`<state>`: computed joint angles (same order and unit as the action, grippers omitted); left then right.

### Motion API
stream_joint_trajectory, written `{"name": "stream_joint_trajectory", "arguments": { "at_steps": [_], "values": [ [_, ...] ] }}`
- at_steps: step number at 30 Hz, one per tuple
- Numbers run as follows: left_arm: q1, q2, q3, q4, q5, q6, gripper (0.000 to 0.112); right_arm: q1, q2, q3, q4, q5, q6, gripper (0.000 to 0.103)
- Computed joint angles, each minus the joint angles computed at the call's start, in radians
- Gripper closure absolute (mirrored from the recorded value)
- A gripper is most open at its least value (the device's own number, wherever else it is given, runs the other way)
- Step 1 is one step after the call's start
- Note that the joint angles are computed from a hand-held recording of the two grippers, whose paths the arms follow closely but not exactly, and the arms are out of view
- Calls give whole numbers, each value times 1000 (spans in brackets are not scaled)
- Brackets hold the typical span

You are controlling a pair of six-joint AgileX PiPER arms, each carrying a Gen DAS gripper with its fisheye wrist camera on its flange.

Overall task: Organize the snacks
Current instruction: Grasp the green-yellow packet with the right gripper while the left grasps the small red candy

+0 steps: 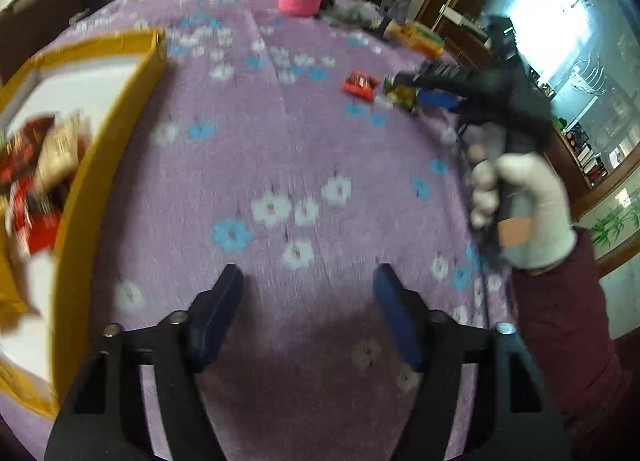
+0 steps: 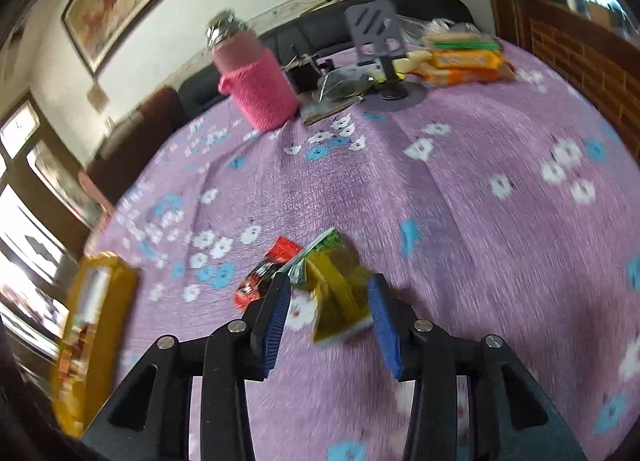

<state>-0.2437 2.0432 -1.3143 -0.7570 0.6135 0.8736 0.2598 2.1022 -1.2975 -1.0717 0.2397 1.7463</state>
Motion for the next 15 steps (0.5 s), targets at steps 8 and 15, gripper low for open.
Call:
{"name": "stream_joint_trajectory", "arguments": {
  "at_steps": [8, 15],
  "values": [
    [-60, 127, -328, 109, 94, -160, 47, -9, 53, -34, -133, -18, 84, 52],
    [-133, 354, -734, 279, 201, -350, 47, -27, 54, -32, 36, -108, -146, 51]
  ]
}}
